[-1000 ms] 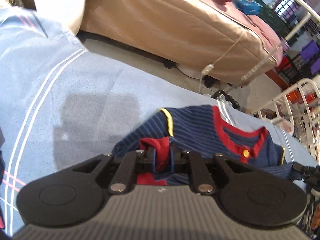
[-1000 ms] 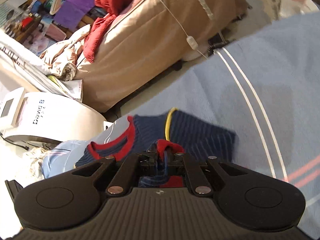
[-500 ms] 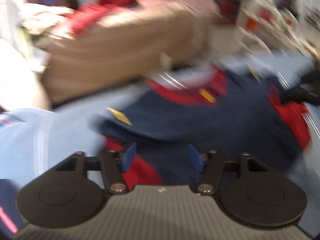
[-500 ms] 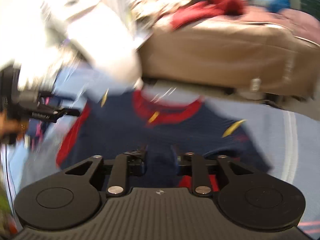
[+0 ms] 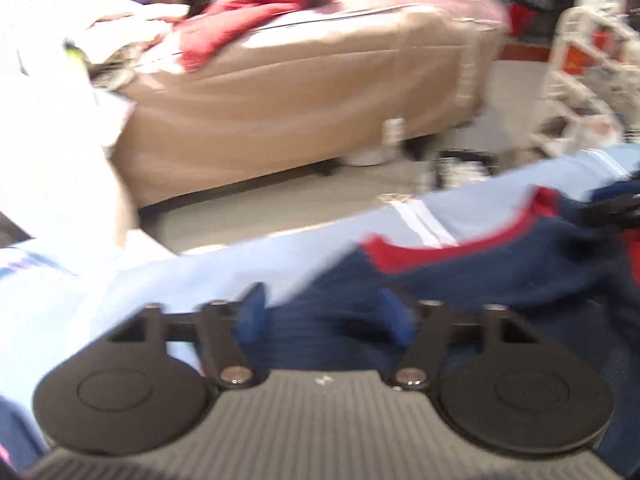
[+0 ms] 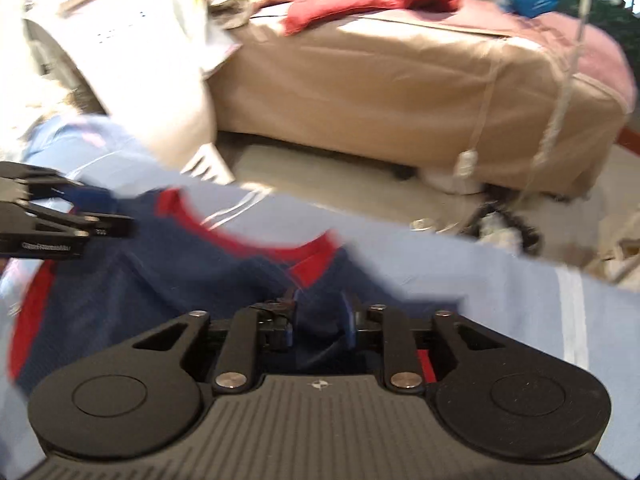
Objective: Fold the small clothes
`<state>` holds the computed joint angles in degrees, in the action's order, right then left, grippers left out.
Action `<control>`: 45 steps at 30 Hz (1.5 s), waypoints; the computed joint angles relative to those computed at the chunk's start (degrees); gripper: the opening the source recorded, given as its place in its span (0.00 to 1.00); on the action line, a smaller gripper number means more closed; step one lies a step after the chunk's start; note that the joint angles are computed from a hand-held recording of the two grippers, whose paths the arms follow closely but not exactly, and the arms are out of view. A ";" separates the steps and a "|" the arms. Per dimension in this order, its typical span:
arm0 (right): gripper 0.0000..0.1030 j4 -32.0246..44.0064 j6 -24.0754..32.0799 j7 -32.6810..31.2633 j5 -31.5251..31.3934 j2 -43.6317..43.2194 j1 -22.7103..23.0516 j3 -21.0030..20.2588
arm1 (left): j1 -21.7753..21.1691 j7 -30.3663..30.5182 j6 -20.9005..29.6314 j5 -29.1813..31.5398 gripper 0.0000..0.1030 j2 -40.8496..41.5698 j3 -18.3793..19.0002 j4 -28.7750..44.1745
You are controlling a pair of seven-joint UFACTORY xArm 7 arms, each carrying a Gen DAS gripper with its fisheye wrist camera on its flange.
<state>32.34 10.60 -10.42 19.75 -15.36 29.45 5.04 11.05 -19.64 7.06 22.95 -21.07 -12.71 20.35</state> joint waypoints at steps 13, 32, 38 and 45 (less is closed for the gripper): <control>0.61 -5.53 8.26 -23.33 20.05 -12.01 19.42 -17.79 | -21.25 6.95 8.35 -16.23 0.69 -16.58 8.68 -10.14; 1.00 6.27 12.98 -22.37 15.97 -2.08 -0.83 -4.66 | -20.97 -9.50 19.89 -11.62 0.94 -20.21 -1.37 -3.20; 1.00 -1.05 20.37 -21.56 14.13 -11.92 -3.89 -4.85 | -32.00 -19.41 32.57 -19.69 0.98 -29.63 -5.64 -5.14; 1.00 -3.83 29.10 -20.31 10.06 -17.69 -6.62 -6.75 | -41.30 -38.28 38.34 -26.89 0.98 -34.36 -11.15 -6.33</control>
